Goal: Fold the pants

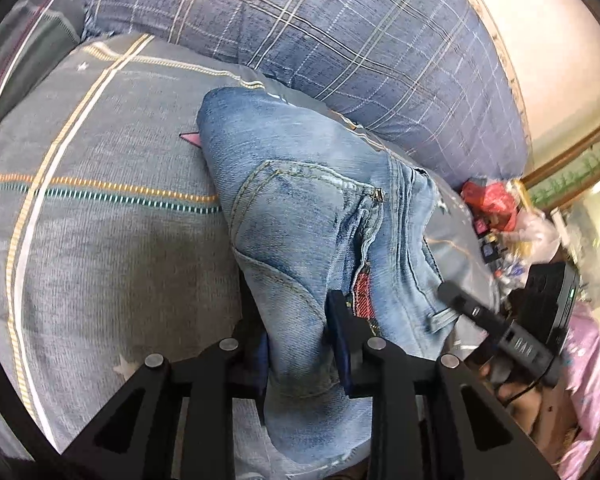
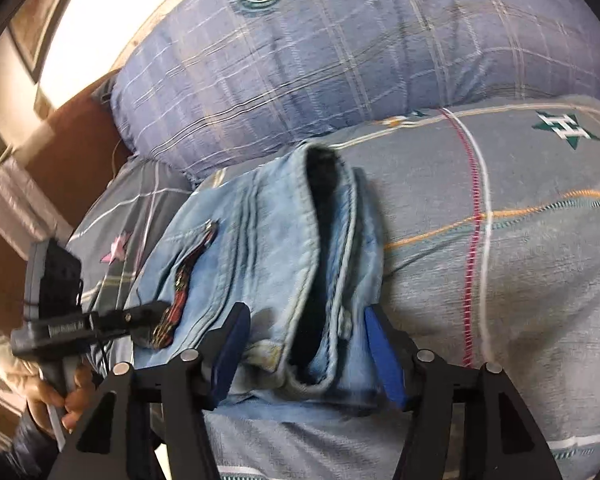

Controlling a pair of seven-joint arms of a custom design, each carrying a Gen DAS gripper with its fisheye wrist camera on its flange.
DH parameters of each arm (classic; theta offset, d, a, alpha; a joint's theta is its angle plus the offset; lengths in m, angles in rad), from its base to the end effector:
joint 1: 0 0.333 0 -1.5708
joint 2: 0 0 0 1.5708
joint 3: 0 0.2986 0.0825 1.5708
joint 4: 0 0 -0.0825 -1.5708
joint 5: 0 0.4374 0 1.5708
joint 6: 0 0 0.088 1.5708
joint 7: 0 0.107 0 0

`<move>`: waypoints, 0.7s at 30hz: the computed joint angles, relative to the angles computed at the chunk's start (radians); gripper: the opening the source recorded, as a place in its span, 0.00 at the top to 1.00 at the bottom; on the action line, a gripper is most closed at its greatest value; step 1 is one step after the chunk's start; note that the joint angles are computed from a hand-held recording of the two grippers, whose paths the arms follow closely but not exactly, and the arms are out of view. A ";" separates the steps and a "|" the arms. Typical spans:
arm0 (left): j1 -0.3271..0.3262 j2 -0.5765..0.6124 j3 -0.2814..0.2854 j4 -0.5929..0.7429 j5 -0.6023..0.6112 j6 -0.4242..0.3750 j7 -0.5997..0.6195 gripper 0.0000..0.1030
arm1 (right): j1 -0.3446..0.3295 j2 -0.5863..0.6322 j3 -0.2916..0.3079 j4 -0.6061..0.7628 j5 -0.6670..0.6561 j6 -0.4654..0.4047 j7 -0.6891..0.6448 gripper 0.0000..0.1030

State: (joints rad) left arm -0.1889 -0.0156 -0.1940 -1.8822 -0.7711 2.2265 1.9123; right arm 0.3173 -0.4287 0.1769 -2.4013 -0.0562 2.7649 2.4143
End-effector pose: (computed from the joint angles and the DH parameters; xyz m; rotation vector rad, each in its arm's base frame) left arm 0.5881 -0.2609 0.5233 1.5483 -2.2171 1.0203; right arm 0.4582 0.2564 0.5274 -1.4119 1.8966 -0.2571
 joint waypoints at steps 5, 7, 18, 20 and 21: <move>-0.001 0.009 -0.002 0.004 0.031 0.006 -0.001 0.68 | 0.080 0.028 -0.110 0.001 0.154 0.033 -0.133 0.39; 0.001 0.015 -0.002 0.009 0.028 0.002 -0.005 0.66 | 0.100 0.038 -0.139 -0.001 0.220 0.028 -0.198 0.37; -0.013 0.014 -0.017 0.012 0.122 0.037 -0.048 0.61 | 0.009 0.093 -0.035 0.057 0.139 -0.020 -0.201 0.59; -0.017 0.025 -0.020 0.031 0.160 0.028 -0.063 0.61 | 0.018 0.095 -0.044 0.060 0.133 -0.026 -0.210 0.59; -0.020 0.032 -0.022 0.042 0.186 0.025 -0.070 0.61 | 0.029 0.100 -0.055 0.062 0.144 -0.027 -0.225 0.59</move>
State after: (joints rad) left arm -0.2089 0.0162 -0.2163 -1.8403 -0.5850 2.2514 1.8423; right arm 0.3459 -0.3285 0.1221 -2.3395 0.0878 2.7378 2.1888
